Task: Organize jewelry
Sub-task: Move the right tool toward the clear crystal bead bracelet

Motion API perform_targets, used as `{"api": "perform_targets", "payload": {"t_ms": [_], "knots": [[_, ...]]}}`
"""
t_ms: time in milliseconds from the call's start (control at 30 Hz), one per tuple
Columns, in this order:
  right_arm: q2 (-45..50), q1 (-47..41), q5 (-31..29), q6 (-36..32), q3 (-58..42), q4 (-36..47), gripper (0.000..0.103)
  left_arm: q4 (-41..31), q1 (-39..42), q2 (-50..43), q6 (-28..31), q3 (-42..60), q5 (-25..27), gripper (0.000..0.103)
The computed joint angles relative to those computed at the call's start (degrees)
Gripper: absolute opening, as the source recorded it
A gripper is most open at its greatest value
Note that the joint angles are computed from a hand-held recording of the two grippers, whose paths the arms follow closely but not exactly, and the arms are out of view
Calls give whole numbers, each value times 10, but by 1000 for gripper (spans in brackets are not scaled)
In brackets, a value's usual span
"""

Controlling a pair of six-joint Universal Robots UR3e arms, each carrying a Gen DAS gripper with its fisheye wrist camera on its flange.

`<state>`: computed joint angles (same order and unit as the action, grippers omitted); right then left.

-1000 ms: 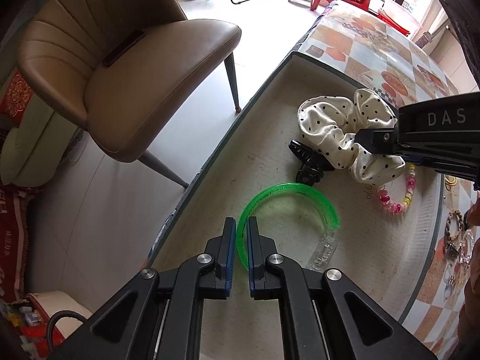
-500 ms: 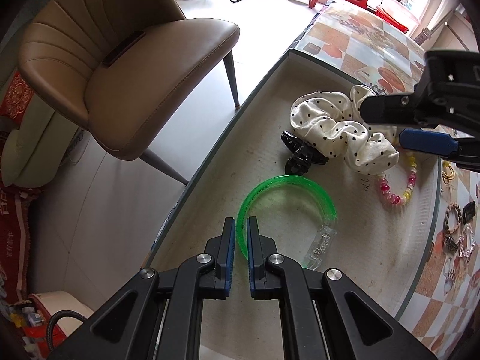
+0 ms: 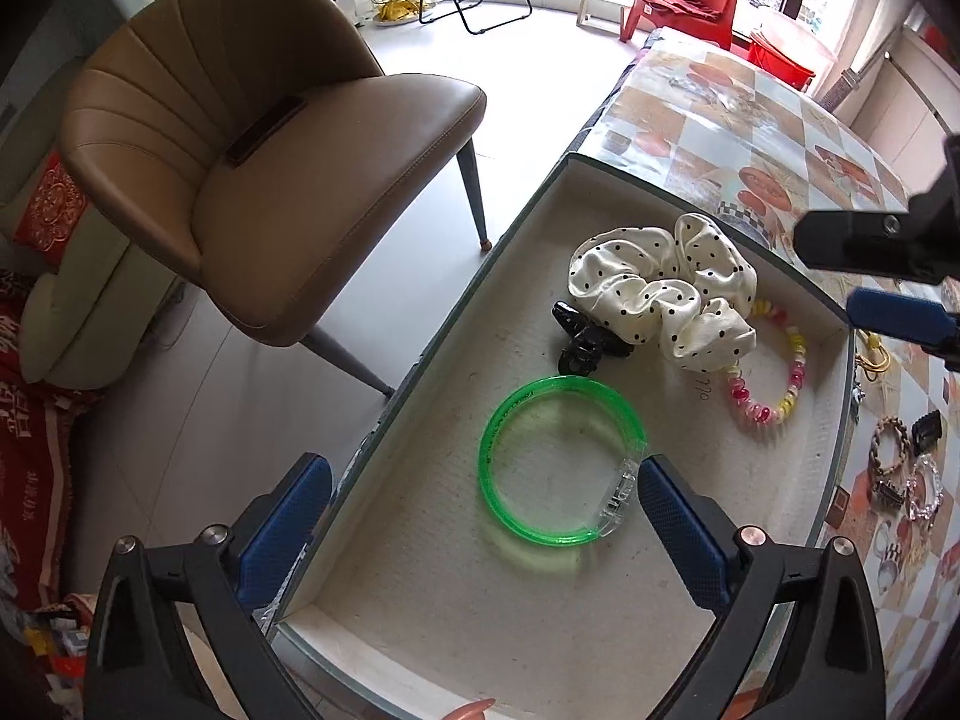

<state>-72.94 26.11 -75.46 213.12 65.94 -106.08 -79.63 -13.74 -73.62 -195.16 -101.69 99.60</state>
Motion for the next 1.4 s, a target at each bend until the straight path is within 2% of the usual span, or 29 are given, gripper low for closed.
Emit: {"api": "perform_targets", "payload": {"t_ms": [200, 367, 500, 733, 933, 1067, 1333, 1400], "knots": [[-56, -4, -2, 20, 55, 0, 86, -41, -5, 15, 12, 21, 1, 103], [-131, -26, 11, 27, 136, -3, 87, -75, -47, 6, 6, 57, 21, 103], [-197, -40, -5, 26, 186, 8, 88, -91, -84, -15, -10, 92, 30, 103], [-325, -91, -24, 8, 264, 65, 88, -103, -132, -64, -19, 156, -4, 103], [-442, -189, -6, -56, 309, 193, 88, -115, -193, -130, -40, 235, -30, 103], [-532, -289, -2, -123, 336, 299, 88, -123, -230, -172, -57, 283, -47, 103], [-664, -518, -8, -298, 357, 482, 88, -127, -297, -265, -72, 375, -51, 103], [-692, -585, -8, -360, 358, 526, 88, -126, -305, -288, -71, 395, -50, 103]]}}
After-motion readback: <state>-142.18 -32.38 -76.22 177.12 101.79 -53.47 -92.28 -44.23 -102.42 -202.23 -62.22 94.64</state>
